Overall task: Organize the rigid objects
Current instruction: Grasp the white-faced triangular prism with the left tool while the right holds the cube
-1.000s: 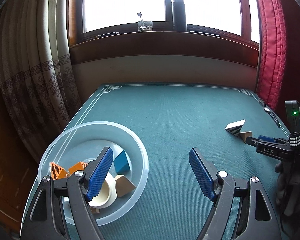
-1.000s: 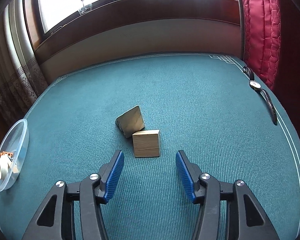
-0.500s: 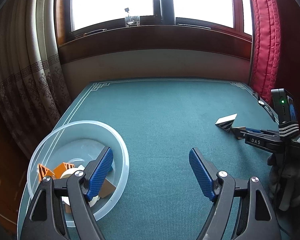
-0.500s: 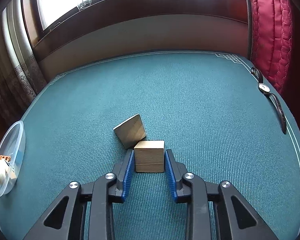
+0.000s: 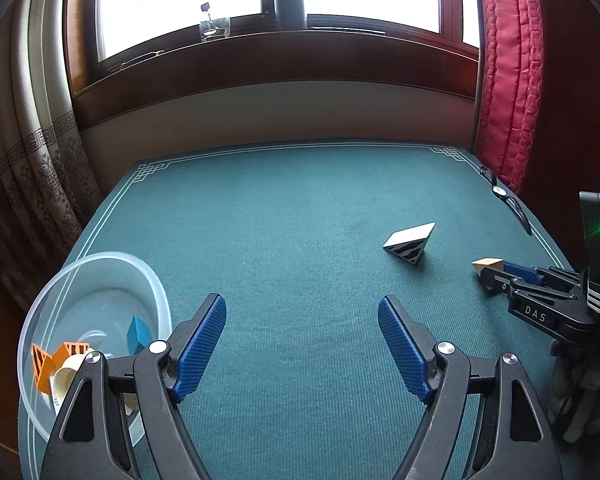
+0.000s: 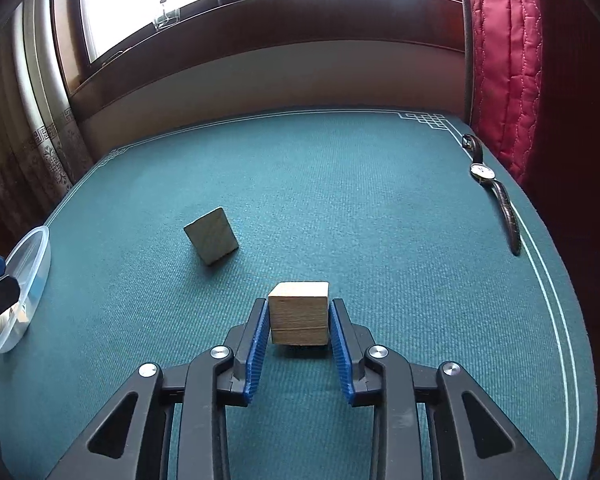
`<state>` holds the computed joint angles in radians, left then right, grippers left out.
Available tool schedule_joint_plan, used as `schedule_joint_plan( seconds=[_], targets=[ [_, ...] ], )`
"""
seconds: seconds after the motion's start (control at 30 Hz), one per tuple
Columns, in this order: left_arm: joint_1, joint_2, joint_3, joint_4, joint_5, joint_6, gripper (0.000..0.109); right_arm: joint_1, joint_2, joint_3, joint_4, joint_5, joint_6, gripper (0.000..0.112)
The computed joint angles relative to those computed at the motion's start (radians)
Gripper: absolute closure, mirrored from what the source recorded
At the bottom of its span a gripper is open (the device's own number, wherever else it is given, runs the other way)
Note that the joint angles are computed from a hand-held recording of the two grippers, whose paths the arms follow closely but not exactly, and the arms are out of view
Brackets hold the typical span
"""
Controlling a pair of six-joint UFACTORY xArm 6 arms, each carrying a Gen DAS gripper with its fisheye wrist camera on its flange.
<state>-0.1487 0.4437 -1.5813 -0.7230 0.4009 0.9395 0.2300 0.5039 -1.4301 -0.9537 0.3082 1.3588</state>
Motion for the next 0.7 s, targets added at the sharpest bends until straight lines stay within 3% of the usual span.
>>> schedule_joint_plan(
  seconds=[0.33,0.57,0.7],
  targets=[
    [-0.096,0.111,-0.135,0.217,0.045,-0.239,0.029,-0.068,-0.061,0.101,-0.158,-0.12,0.216,0.08],
    [-0.137,0.216,-0.267,0.346,0.081,-0.413,0.029,-0.087,-0.059,0.107,-0.188,-0.154,0.28,0.08],
    [-0.153,0.27,-0.331,0.389,0.084,-0.482,0.029,-0.079,-0.058,0.106,-0.192,-0.125,0.293,0.08]
  ],
)
